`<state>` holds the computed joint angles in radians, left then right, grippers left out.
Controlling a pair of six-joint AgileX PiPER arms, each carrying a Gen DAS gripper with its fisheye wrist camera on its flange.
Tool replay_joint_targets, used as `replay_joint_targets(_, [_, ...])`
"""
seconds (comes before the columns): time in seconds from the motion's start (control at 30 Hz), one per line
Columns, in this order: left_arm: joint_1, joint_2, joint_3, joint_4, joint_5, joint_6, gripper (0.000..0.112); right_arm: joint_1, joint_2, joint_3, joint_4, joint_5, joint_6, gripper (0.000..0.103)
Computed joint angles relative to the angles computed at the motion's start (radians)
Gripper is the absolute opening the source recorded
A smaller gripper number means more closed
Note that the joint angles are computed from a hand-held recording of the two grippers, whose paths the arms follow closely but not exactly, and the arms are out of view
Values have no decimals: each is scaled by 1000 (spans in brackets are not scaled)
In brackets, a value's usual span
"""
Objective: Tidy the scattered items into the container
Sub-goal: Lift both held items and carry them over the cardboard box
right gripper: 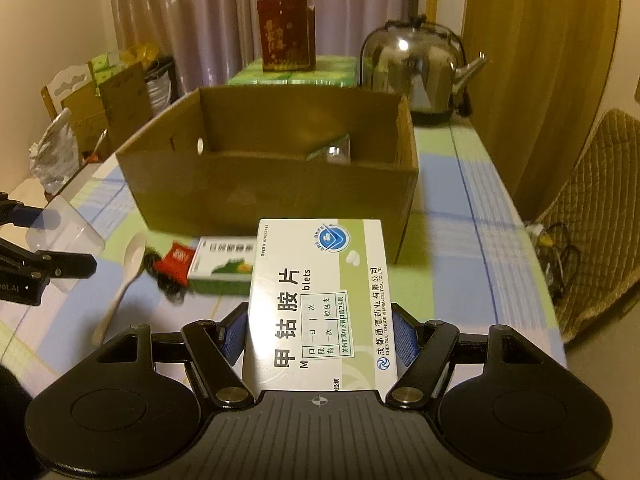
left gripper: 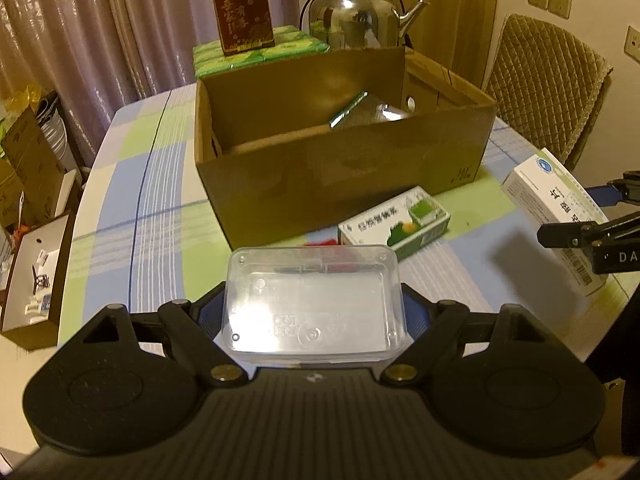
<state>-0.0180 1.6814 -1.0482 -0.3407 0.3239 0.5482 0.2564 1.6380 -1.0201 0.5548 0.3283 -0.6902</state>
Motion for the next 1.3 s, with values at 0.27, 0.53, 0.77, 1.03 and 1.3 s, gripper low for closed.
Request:
replay_joint_targets(0.27, [-11,85,-206,16,58,-16,82,4,93,-226,-49,51,29,68])
replay_joint_targets(0.53, [-30,227,-492,91,128,-87,82,12,288,-571,-140,153,128,68])
replay_joint_targets(0.77, [-30,373,-733,124,211,-125,82,29,463,-856,-191,262,192,68])
replay_joint_targets(1.03, [-28,496,-897,132,272,-150,83,27,610,-1069,-208,357,238,68])
replay_joint_targets(1.3, [-30,572,-987,136,300,-170,83,23,691,-1178,-220,417,255,68])
